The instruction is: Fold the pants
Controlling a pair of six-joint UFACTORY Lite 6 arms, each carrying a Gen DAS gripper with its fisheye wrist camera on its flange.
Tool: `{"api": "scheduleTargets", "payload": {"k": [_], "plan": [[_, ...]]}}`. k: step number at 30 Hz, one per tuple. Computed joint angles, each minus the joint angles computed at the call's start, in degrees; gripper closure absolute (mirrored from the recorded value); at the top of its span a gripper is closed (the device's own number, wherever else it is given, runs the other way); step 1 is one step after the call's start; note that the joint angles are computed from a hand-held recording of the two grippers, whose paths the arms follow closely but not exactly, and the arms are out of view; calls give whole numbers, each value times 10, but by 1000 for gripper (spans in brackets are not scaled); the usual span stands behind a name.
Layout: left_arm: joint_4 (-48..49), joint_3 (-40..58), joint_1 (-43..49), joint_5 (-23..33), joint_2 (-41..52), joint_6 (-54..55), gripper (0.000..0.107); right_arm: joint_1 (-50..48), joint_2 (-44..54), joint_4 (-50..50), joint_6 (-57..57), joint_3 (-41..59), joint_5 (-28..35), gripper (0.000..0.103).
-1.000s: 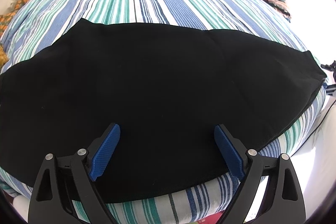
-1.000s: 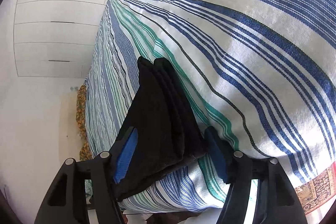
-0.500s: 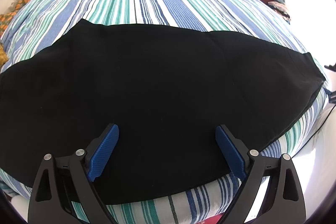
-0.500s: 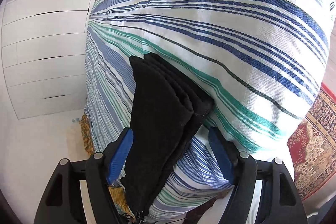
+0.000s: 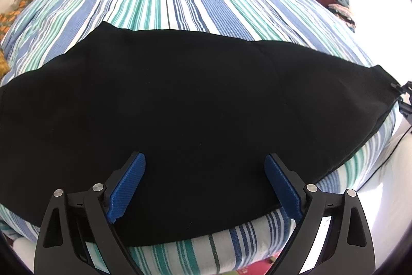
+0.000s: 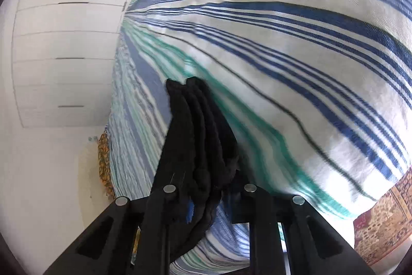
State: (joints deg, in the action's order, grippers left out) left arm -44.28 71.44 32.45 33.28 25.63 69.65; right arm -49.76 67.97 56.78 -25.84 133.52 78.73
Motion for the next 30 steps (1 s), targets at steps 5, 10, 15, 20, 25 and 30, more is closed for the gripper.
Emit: {"api": "scheduleTargets", "payload": {"k": [5, 10, 15, 20, 25, 30], "plan": [[-14, 59, 59, 81, 13, -31, 13, 31, -177, 90, -106, -196, 48, 87], [-27, 145, 125, 151, 58, -78, 13, 152, -342, 165, -139, -352, 66, 87], [-42, 193, 176, 186, 88, -85, 13, 365, -427, 251, -177, -482, -19, 87], [-34, 228, 209, 203, 115, -97, 13, 616, -415, 317, -290, -534, -231, 87], [-27, 252, 230, 238, 130, -90, 13, 833, -308, 158, -293, -470, -508, 49], [-59, 312, 224, 340, 176, -79, 14, 851, -451, 111, -350, -632, -572, 27]]}}
